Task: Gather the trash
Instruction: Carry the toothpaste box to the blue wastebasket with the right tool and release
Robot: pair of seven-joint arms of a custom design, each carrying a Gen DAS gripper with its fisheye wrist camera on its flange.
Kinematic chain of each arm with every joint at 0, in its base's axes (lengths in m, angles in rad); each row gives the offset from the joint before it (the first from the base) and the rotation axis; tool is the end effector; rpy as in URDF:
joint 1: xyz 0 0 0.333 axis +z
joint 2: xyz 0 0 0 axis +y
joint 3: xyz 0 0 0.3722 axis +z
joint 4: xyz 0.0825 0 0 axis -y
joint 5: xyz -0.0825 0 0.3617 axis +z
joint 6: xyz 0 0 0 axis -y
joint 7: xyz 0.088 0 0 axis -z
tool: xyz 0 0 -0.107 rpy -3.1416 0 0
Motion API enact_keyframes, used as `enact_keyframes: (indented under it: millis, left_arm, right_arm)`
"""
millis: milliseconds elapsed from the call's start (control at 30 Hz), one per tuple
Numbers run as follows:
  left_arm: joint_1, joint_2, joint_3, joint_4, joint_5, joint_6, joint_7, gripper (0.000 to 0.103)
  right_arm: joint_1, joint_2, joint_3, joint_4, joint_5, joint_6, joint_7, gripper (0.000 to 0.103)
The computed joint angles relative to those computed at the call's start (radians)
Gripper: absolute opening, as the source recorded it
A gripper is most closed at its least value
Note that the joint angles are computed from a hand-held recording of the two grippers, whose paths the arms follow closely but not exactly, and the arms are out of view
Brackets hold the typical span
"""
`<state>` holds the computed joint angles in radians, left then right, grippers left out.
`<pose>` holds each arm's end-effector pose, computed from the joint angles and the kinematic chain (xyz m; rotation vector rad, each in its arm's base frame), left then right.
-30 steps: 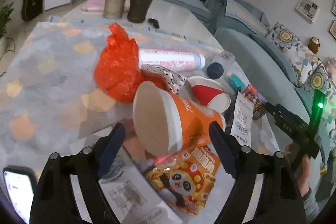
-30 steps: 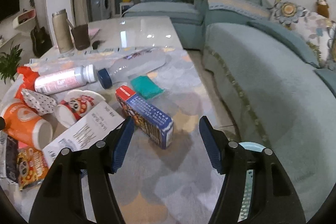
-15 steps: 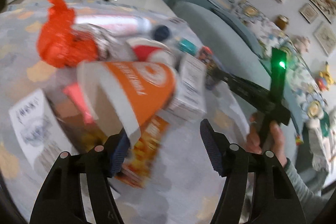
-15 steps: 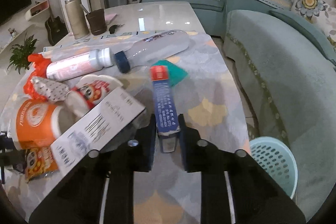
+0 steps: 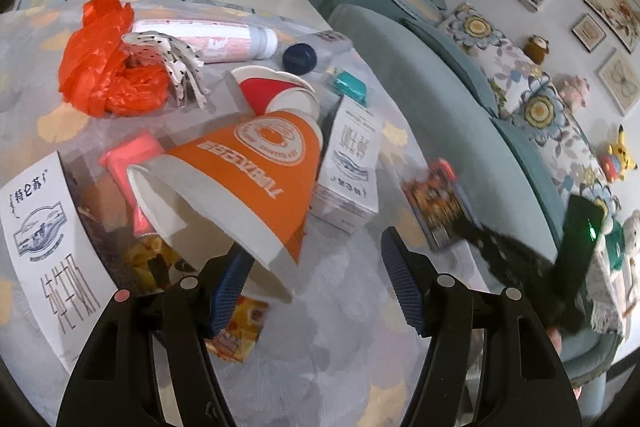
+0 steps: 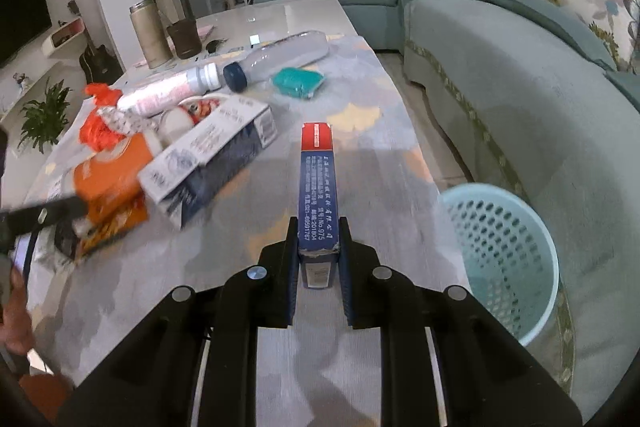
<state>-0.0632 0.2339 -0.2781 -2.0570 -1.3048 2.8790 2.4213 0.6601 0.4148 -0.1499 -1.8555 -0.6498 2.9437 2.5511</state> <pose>0.5839 -0.1377 0.4290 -2.0416 1.9782 -1.2747 0.5681 0.3799 0.4320 -1.8855 1.6047 -0.5317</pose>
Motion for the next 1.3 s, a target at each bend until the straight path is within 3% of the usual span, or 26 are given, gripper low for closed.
enact_keyframes:
  millis: [100,167,233,333,367,400,600,700,833,1000,1167,1300]
  left_arm:
    - [-0.006,0.017,0.01,0.015,0.062,0.005,-0.075,0.054]
    - [0.004,0.026,0.006,0.023,0.083,-0.005,-0.108,0.043]
    - [0.009,0.036,0.006,0.03,0.121,-0.013,-0.155,0.016]
    - [0.039,0.04,-0.029,0.035,0.05,0.002,-0.099,0.003]
    - [0.042,0.036,-0.038,0.031,0.013,0.016,-0.059,0.002]
    - [0.044,0.022,-0.049,0.027,-0.038,0.031,0.005,0.002]
    - [-0.018,-0.062,-0.035,0.051,-0.332,0.092,0.375,0.002]
    - [-0.066,-0.072,-0.012,0.088,-0.33,0.085,0.403,0.002]
    - [-0.134,-0.024,-0.001,0.179,-0.189,0.085,0.323,0.002]
    - [-0.18,0.091,-0.034,0.295,0.048,0.077,0.154,0.002]
    - [-0.261,0.231,-0.006,0.421,0.352,0.006,-0.074,0.002]
    - [-0.303,0.341,0.024,0.53,0.534,-0.121,-0.237,0.002]
  right_arm:
    - [-0.016,0.002,0.02,0.003,0.025,-0.005,-0.016,0.016]
    - [-0.031,0.014,0.04,0.024,0.059,-0.018,-0.045,0.018]
    - [-0.048,0.033,0.065,0.054,0.1,-0.045,-0.087,0.023]
    - [-0.059,0.06,0.081,0.092,0.153,-0.075,-0.13,0.027]
    - [-0.072,0.068,0.096,0.1,0.178,-0.078,-0.153,0.026]
    - [-0.075,0.07,0.097,0.099,0.192,-0.068,-0.163,0.017]
    - [0.01,0.028,-0.021,0.039,0.125,0.011,-0.067,0.015]
    - [0.06,-0.012,-0.101,-0.005,0.05,0.046,0.033,0.015]
    - [0.107,-0.07,-0.206,-0.061,-0.096,0.068,0.21,0.015]
    - [0.098,-0.119,-0.272,-0.116,-0.246,0.046,0.393,0.015]
    - [-0.019,-0.126,-0.223,-0.18,-0.217,0.029,0.428,0.015]
    - [-0.155,-0.1,-0.118,-0.225,-0.119,0.038,0.385,0.015]
